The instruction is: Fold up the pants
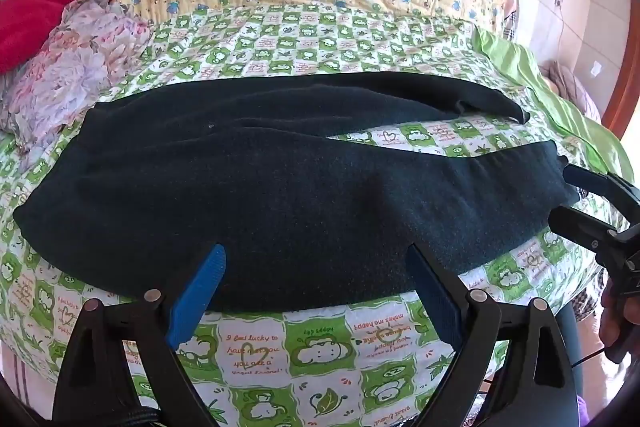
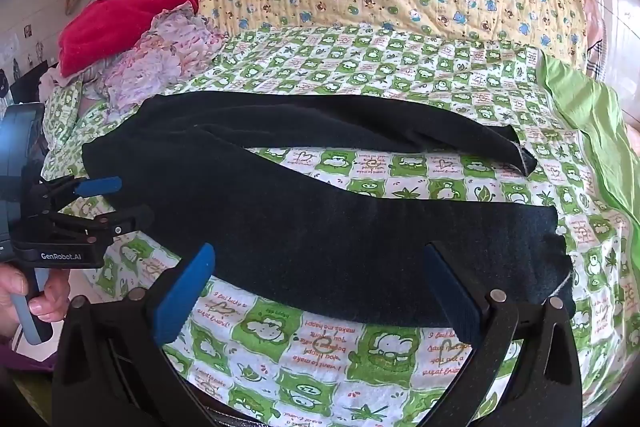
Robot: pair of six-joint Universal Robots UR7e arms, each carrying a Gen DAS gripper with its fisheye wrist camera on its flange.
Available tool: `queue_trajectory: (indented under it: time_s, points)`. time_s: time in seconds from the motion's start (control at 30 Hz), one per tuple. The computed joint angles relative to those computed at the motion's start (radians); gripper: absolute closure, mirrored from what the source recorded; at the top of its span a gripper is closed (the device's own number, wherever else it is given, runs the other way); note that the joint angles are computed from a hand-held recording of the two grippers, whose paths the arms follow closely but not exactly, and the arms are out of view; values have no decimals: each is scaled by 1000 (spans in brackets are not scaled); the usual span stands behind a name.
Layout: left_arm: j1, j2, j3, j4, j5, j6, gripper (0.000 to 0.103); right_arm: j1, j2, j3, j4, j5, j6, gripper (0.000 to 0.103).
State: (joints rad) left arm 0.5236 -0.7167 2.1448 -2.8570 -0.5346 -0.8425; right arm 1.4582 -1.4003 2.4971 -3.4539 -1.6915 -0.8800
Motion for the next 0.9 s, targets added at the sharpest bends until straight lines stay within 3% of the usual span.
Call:
queue_trajectory:
  time_s: [0.17,0.9]
  points:
    - [1,0,1,-9,-3,5,11,12,23,-4,-21,-20,8,0]
    - [4,0,-9,-1,-18,12,11,-14,17,7,-37,31,-2,0]
